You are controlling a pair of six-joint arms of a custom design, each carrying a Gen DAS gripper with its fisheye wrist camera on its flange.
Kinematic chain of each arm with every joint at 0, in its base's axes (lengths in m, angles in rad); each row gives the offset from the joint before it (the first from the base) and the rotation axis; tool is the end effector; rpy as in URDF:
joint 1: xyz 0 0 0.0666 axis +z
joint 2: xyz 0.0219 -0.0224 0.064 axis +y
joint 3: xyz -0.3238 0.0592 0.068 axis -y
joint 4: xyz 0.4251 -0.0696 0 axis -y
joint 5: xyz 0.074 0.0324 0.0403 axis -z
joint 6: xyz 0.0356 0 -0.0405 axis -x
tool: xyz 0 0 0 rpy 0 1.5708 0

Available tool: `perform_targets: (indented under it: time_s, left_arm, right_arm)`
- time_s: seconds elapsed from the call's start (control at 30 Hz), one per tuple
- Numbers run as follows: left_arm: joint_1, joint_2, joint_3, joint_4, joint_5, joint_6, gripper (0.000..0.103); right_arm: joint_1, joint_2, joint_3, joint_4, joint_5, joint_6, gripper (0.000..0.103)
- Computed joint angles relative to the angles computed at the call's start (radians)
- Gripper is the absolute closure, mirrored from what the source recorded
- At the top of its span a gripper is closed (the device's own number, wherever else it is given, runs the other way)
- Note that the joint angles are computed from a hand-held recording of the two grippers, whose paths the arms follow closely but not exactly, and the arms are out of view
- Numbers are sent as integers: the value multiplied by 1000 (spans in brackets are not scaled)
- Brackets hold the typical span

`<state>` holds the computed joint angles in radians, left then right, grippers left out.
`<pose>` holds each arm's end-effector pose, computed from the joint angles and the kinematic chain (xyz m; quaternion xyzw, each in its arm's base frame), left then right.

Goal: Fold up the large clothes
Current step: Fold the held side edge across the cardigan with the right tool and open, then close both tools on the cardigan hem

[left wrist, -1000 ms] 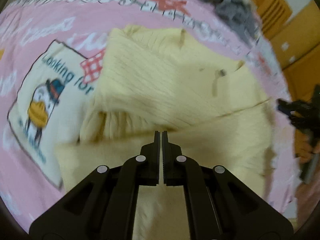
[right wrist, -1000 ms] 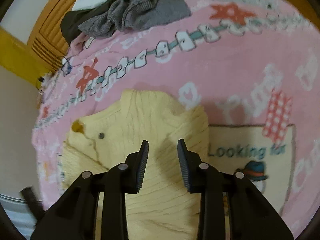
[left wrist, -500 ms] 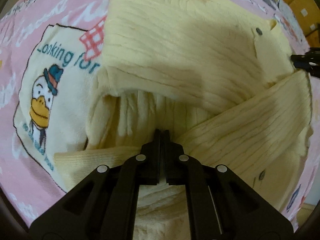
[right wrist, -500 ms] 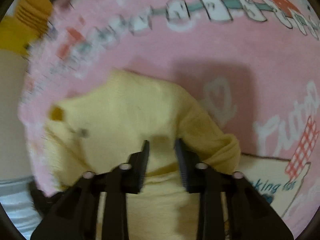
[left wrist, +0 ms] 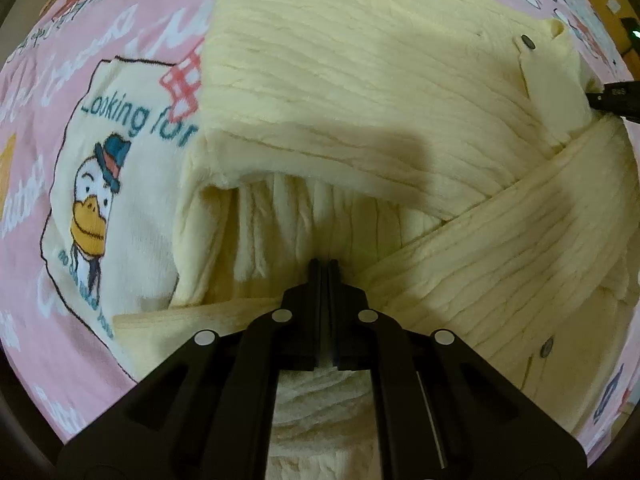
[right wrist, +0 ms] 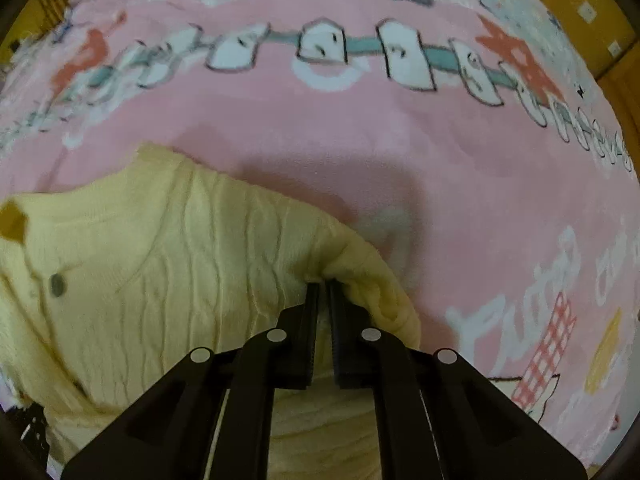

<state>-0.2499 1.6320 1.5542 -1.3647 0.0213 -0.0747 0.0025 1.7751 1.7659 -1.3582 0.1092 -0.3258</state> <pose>0.5299 -0.1365 0.3079 0.1619 0.9847 -0.0162 0.0629 0.6012 -0.0028 0.3228 0.1653 0.9795 -0.0370 0.1089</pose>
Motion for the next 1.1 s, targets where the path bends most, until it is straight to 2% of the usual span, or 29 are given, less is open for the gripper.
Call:
perform_targets:
  time_s: [0.1,0.17,0.23,0.27,0.33,0.43,0.5,0.6,0.67,0.7,0.73,0.77,0.83,0.87,1.0,1.1]
  left_arm:
    - [3,-26,-31,39,15,-15,98]
    - [6,-62,-69,80,30,-33,98]
    - [12,-102,-103,113,52,-43,98]
    - [17,-127,-124,128,63,-40,98]
    - [30,-187,-172,157,84,-30,98]
    - [58,-277,-239,186,106,-39,98]
    - [80,-343,-283,186,130,-54,97]
    - [119,-449,-356,168,155,-114,96]
    - [157,-511,-399,140,177,-180,75]
    - [180,-550,-425,125,186,-218,46]
    - [203,-580,-442,123,199,-244,34]
    - [232,-633,-476,124,210,-281,32]
    - [292,-697,-515,71,226,-367,30]
    - [317,-697,-514,43,238,-390,30]
    - [470,-658,-511,-172,340,-477,29]
    - [542,-622,-521,-269,370,-518,29]
  right_arm:
    - [-5,-133,-141,107,-30,-20,92]
    - [2,-262,-267,186,-7,-49,90]
    - [-1,-390,-385,270,-22,-62,88]
    - [2,-456,-439,292,-25,-71,84]
    - [9,-550,-503,299,-34,-84,82]
    - [46,-683,-589,264,-25,-110,78]
    - [82,-783,-654,225,4,-117,67]
    - [193,-928,-736,151,84,-165,50]
    - [284,-1028,-789,99,119,-225,43]
    - [331,-1076,-813,74,132,-262,39]
    - [369,-1114,-833,52,147,-294,37]
    - [417,-1152,-853,28,164,-331,34]
    - [514,-1219,-894,-17,198,-413,32]
    - [565,-1251,-915,-47,207,-468,32]
    - [716,-1348,-982,-115,200,-656,32]
    - [794,-1416,-1038,-135,161,-769,31]
